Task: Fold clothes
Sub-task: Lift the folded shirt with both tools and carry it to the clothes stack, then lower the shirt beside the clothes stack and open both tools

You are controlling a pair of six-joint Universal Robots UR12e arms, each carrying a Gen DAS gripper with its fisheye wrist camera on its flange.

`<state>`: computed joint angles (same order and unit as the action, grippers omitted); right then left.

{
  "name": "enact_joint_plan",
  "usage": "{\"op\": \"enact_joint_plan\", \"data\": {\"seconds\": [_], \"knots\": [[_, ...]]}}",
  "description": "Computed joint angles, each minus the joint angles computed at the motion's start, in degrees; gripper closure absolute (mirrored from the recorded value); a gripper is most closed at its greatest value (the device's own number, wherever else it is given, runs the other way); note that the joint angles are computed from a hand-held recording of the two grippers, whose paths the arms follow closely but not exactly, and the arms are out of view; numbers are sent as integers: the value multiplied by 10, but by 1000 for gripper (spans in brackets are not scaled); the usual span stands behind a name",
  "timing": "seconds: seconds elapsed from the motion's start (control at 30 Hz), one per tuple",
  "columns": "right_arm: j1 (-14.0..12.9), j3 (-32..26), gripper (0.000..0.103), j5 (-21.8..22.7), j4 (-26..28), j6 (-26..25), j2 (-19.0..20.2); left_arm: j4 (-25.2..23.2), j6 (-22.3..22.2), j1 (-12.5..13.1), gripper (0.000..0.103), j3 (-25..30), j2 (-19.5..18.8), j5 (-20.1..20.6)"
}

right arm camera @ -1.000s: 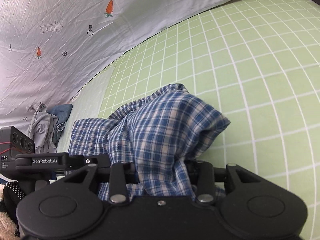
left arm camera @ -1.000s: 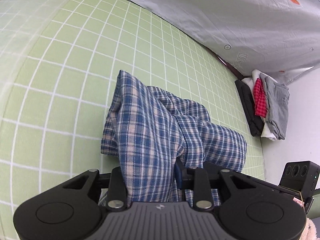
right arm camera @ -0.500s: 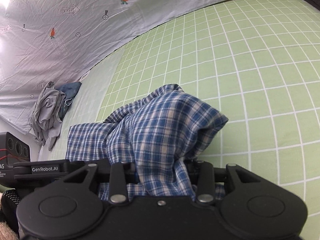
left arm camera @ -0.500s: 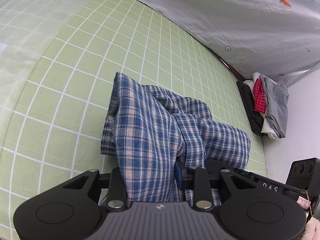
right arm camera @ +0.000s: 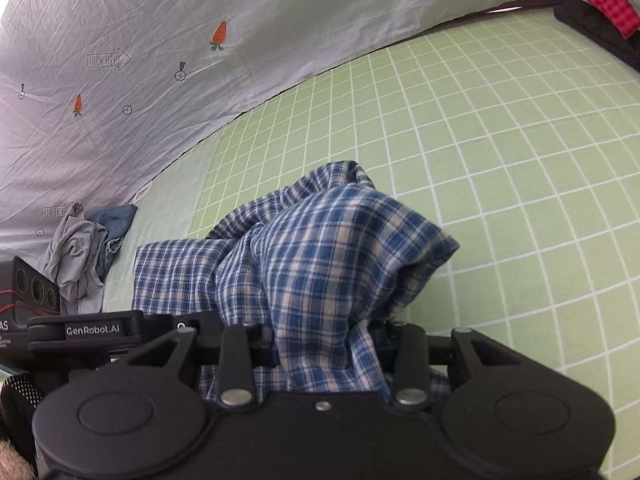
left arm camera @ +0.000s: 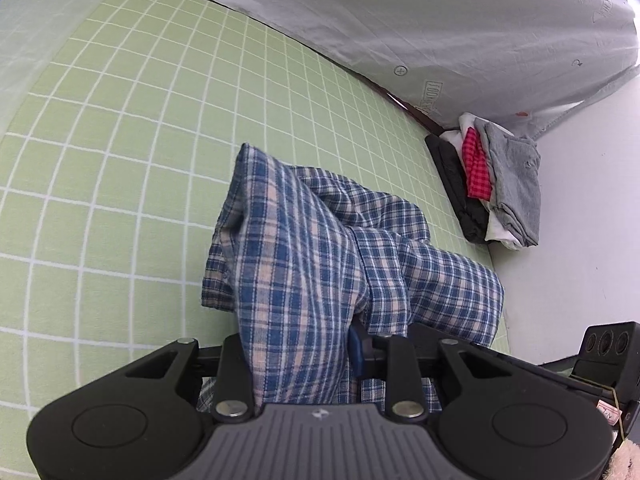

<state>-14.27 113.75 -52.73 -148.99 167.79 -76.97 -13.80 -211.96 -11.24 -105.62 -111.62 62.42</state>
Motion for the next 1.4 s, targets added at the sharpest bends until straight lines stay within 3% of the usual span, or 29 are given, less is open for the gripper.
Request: {"op": "enact_joint_plan", "data": {"seconds": [0.13,0.27,0.37,0.47,0.53,0.67,0.73,0.83,0.97,1.1,1.13,1.23,1.4], "knots": [[-40,5,65,-2,-28,31,-3,-21,31,-32,72,62,-39,-19],[-86,-5,65,11,-41,30,4,-22,40,-74,72,134,-88,-9],[-124,-41,65,21,-7,-27,25,-17,7,-109,72,199,-135,16],[-157,-97,65,15,69,-113,55,-37,-41,-141,72,274,-185,30],[-174,-138,65,-6,116,-176,72,-53,-60,-160,72,331,-221,33],[-200,-205,64,-39,151,-267,108,-97,-84,-188,71,457,-292,48],[-209,-233,59,-52,141,-279,128,-127,-91,-200,67,523,-325,70],[-214,-254,46,-75,78,-293,149,-185,-57,-214,59,599,-359,117],[-219,-252,41,-87,-30,-283,165,-212,-69,-221,50,605,-355,193],[-226,-195,27,-84,-233,-227,161,-210,-94,-225,48,575,-335,264],[-228,-183,26,-76,-258,-226,158,-210,-102,-227,48,568,-331,280],[-236,-177,27,-26,-234,-241,160,-231,-125,-226,48,572,-334,287],[-224,-176,31,-43,-150,-276,171,-253,-119,-230,49,588,-352,273]]}}
